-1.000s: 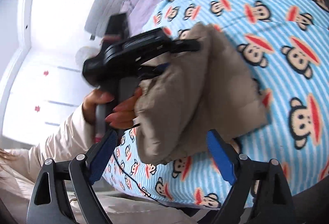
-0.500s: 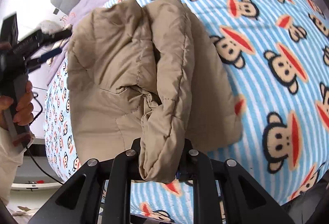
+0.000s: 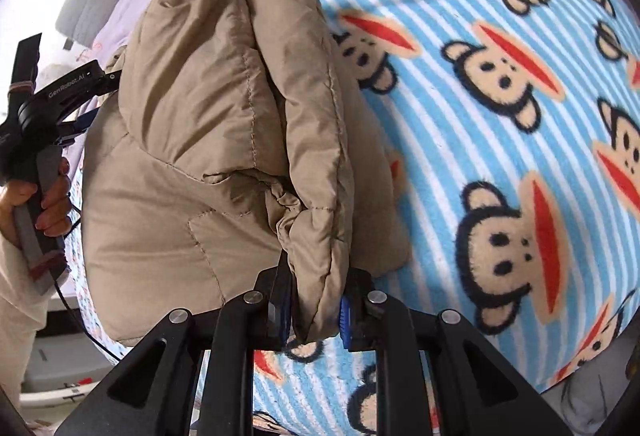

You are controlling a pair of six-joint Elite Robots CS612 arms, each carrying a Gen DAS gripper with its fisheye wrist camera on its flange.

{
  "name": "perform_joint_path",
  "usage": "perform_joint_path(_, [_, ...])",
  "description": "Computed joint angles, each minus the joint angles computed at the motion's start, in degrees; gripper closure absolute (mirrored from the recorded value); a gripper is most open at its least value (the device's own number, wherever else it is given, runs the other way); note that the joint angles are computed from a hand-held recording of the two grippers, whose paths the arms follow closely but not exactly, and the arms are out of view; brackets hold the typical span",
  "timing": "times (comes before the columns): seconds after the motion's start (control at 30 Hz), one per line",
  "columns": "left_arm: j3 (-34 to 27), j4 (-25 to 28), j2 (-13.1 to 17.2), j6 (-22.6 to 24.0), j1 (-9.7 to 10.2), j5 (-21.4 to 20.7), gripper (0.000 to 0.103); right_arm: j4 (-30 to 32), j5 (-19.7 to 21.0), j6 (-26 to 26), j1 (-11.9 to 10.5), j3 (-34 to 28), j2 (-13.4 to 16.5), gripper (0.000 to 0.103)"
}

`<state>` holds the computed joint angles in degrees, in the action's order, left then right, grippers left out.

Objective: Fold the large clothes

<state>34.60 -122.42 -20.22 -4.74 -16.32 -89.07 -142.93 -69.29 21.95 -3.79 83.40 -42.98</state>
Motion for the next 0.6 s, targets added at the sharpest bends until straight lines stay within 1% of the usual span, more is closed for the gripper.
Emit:
perform_joint_path(0.07, [-0.2,0.3,0.1,-0.3,0.13,-0.2,0.022,-1.0,1.8,1.4,-1.0,1.2,-1.0,0.083])
perform_joint_path(0.13, [-0.5,0.7,0.1,-0.5,0.33,-0.6,0.022,-3.9,2.7,2.9,-1.9,2.8,-2.4,0.082])
perform_joint_path(0.17, [-0.4,0.8,0.1,-0.5,0.39,-0.7,0.022,-5.9,2.4,3.6,-2.2,3.7,-3.2,0.079])
perform_joint_path(0.23, [0.1,0.6,-0.2,-0.6,0.43,-0.5,0.022,-9.5,1.3,3.6,-2.8,4.8,-4.5,0.079])
perform_joint_path(0.27, [0.6,0.3,-0.5,-0.6,0.41,-0.2,0.022,-10.9,1.7,3.5,-3.1,4.9,-4.7,0.079])
perform_joint_path(0.3, [0.8,0.3,-0.6,-0.6,0.41,0.0,0.022,-11.8,2.8,3.3,-3.4,4.6,-4.7,0.079])
perform_joint_path(0.33, [1.0,0.4,-0.8,-0.8,0.39,0.2,0.022,-11.8,4.9,2.7,-3.6,3.8,-4.3,0.075])
perform_joint_path(0.37, [1.2,0.4,-1.0,-0.9,0.39,0.4,0.022,-10.7,6.6,1.7,-3.5,2.6,-3.8,0.07])
perform_joint_path(0.4, [1.5,0.6,-1.2,-1.0,0.39,0.6,0.022,-8.9,7.0,0.4,-3.3,1.1,-3.2,0.058])
perform_joint_path(0.43, [1.8,0.7,-1.5,-1.0,0.42,0.7,0.022,-6.6,6.5,-1.0,-2.8,-1.0,-2.3,0.055])
perform_joint_path(0.5, [2.9,0.7,-2.4,-0.9,0.53,0.8,0.022,-2.5,5.7,-4.1,-1.8,-3.6,-1.1,0.055])
perform_joint_path(0.6, [6.0,-0.7,-4.5,-1.0,0.89,0.5,0.022,4.0,4.8,-5.3,-0.5,-7.2,0.8,0.055])
